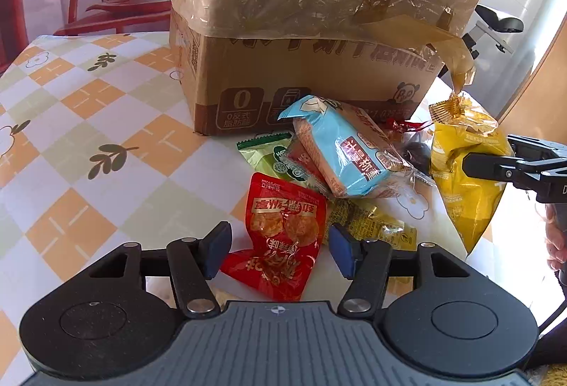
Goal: Organize snacks
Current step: 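Lift the yellow bag with the right tool while the left tool approaches the red packet, then close the left tool on the red jerky packet while the right tool holds the yellow bag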
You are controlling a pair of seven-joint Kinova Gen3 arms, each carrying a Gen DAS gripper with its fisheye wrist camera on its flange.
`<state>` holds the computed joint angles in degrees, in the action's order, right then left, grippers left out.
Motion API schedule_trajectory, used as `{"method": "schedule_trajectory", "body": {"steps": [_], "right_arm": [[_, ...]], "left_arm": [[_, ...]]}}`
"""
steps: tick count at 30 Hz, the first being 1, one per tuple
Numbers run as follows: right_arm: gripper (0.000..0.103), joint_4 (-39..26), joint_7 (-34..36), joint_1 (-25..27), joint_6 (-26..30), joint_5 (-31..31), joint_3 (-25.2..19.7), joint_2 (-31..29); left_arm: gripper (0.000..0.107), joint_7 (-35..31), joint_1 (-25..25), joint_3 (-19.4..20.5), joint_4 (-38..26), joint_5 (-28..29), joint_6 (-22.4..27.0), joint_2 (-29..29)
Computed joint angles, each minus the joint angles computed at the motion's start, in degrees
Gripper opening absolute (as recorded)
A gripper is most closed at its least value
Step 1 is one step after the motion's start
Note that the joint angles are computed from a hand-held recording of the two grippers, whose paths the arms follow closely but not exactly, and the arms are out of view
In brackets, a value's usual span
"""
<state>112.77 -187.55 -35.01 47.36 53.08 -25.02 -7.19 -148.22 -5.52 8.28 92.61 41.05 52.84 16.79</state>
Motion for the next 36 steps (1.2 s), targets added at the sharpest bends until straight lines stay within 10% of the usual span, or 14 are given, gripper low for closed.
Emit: {"method": "schedule_trajectory", "body": {"steps": [17, 36], "right_arm": [[0.076, 0.3, -0.7, -0.2, -1.3, 0.0, 0.3, 0.2], [0.076, 0.7, -0.1, -0.3, -1.3, 0.1, -0.6, -0.5]], "left_arm": [[0.065, 3.1, 8.7, 0.0, 10.9, -11.0, -19.2, -8.3], [0.047, 0.2, 6.3, -2.1, 13.6, -1.0, -18.0, -13.1]]}}
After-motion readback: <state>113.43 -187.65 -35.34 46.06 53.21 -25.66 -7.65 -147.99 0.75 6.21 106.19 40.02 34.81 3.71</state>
